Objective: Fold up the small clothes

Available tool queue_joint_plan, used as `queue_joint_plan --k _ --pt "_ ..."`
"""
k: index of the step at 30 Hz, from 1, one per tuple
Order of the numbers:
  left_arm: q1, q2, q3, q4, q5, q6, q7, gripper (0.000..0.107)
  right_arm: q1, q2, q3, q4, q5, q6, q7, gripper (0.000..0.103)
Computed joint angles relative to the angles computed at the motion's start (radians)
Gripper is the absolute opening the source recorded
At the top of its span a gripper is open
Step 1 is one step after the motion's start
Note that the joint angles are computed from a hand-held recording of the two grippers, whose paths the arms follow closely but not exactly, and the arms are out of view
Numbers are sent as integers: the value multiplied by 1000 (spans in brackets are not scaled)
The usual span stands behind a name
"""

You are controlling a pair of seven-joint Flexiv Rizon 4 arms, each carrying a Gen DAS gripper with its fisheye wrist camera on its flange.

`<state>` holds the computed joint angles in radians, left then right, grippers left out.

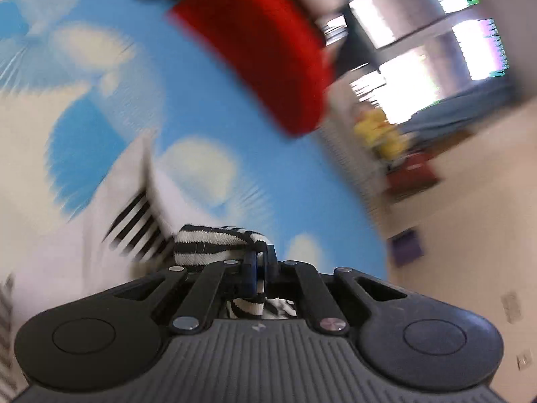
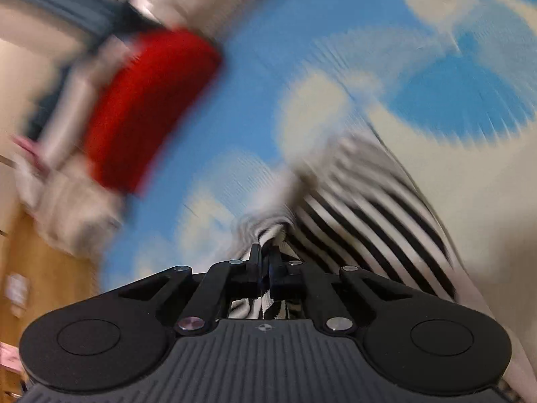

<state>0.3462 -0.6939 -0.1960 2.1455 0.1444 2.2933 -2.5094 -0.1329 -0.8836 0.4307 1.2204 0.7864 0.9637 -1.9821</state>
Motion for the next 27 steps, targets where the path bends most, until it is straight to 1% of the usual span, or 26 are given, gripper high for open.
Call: queue_joint_plan --k 1,2,3,4,5,6,7,9,10,11,12,13,14,15,16,17,18,19,20,21,22,23,24,25,26,27 --pt "14 -2 -10 1 15 -5 -6 4 -13 2 15 -3 25 15 -22 3" --pt "41 4 -33 6 29 -68 -16 4 0 7 -3 0 10 21 -1 3" --pt "76 18 -64 16 33 -181 -22 4 41 10 -52 9 -71 14 73 3" --pt "111 31 -100 30 11 -314 -22 4 100 13 -133 17 -150 -20 153 3" --pt "135 46 -126 40 -29 -461 -15 4 153 0 -205 16 -262 -94 254 3" --pt "131 61 -124 47 -82 -581 -1 5 185 -18 -249 5 -345 -171 334 6" --pt "103 69 -89 46 -91 -635 -29 11 212 -30 -288 8 -406 -216 417 10" --pt "56 83 -47 55 -138 -618 -8 17 234 -23 -317 49 -453 -165 509 11" --pt "15 98 -7 48 -137 -602 8 20 237 -13 -313 67 -472 -119 507 12" --pt "-33 111 41 41 -138 -574 19 25 239 2 -305 95 -482 -46 493 13" --pt "-87 120 92 36 -142 -540 28 33 229 17 -283 127 -475 61 460 21" --pt "-131 124 131 32 -144 -501 43 33 215 30 -250 154 -465 163 413 31" --pt "-148 120 140 27 -146 -469 60 33 190 36 -204 170 -458 226 358 35" --pt "-148 111 129 18 -147 -447 78 33 145 32 -133 165 -449 250 283 40" --pt "-128 102 98 15 -147 -438 92 33 87 22 -51 158 -445 231 217 41" --pt "-97 92 57 16 -145 -439 106 33 47 12 4 135 -417 157 158 42" --pt "-71 82 23 14 -150 -464 122 33 27 2 26 107 -388 56 133 43" --pt "-61 78 6 4 -168 -534 145 33 31 -8 16 88 -392 -31 161 44" --pt "-73 76 21 -24 -168 -649 147 32 64 -12 -26 86 -443 -88 227 44" --pt "-106 80 46 -27 -233 -726 196 21 124 -9 -99 94 -492 -116 284 44" --pt "-112 77 53 -23 -238 -737 187 16 172 -8 -159 113 -552 -124 329 44" --pt "-121 82 60 -14 -250 -718 187 17 192 -10 -186 123 -569 -123 340 43" --pt "-135 91 73 -14 -255 -713 199 18 186 -12 -181 118 -551 -121 342 42" --pt "-176 102 105 -12 -279 -687 237 22 183 -6 -177 120 -545 -113 354 42" --pt "-192 108 124 -16 -237 -654 235 25 178 5 -170 136 -537 -81 340 42" --pt "-183 112 110 -12 -223 -615 262 29 160 21 -149 168 -517 -11 291 43"
